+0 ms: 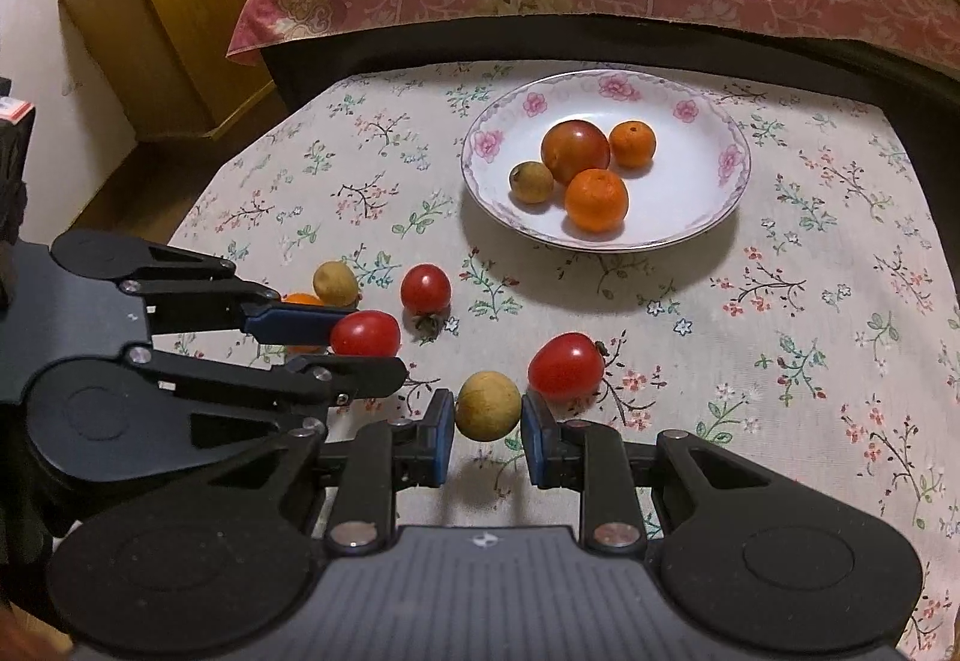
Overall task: Organize fruits
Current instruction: 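Carry the cherry tomato and small kiwi in both tools over the white plate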
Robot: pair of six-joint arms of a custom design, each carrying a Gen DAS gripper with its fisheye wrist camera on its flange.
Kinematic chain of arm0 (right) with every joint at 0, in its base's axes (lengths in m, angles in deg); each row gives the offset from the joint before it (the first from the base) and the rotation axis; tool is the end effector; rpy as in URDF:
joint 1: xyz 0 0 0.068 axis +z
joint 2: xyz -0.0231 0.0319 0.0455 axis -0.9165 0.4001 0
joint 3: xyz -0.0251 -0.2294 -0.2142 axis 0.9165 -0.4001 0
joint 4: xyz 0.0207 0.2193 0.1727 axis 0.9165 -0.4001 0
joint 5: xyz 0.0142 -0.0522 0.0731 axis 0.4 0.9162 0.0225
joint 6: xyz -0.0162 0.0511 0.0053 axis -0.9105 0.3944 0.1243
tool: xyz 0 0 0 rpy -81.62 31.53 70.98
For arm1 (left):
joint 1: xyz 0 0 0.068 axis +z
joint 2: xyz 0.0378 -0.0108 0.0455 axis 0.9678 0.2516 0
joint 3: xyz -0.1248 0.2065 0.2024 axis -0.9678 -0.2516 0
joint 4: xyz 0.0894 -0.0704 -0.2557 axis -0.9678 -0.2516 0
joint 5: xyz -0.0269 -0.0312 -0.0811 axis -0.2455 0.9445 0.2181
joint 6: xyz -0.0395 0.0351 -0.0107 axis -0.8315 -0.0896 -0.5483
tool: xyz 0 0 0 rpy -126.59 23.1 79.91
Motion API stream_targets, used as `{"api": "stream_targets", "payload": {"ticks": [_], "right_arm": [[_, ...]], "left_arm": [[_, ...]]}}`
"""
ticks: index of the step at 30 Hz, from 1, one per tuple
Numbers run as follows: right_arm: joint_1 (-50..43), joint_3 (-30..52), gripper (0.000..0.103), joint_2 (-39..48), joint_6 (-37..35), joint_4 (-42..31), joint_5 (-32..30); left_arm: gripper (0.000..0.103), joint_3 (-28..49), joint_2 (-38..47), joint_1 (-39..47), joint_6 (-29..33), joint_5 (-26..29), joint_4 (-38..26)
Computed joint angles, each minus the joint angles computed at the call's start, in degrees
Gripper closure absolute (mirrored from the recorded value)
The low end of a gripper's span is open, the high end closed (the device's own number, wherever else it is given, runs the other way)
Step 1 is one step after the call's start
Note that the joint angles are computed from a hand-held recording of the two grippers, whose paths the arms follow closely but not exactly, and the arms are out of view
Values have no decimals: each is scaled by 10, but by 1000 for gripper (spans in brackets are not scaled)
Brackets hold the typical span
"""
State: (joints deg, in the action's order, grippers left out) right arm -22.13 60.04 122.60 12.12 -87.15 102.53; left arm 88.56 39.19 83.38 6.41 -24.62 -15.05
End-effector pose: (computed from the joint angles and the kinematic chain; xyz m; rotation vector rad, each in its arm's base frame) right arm 0.1975 0.1760 0.2168 0.1435 2.5081 0.1907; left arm 0.2604 0.0178 0.2217 1.0235 2.3160 -0.3858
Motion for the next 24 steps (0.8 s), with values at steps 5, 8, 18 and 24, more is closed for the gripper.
{"api": "stream_targets", "payload": {"ticks": [5,8,18,24], "right_arm": [[-3,2,78,-3,0,-2,3],[-5,5,78,-4,2,-5,4],[-34,22,78,-17,-22,-13,19],[-74,19,77,-22,-42,13,5]], "left_arm": [[69,5,-2,-4,-4,1,2],[70,10,-3,-11,-15,0,8],[70,38,5,-47,-64,-6,39],[70,57,26,-68,-93,-13,67]]}}
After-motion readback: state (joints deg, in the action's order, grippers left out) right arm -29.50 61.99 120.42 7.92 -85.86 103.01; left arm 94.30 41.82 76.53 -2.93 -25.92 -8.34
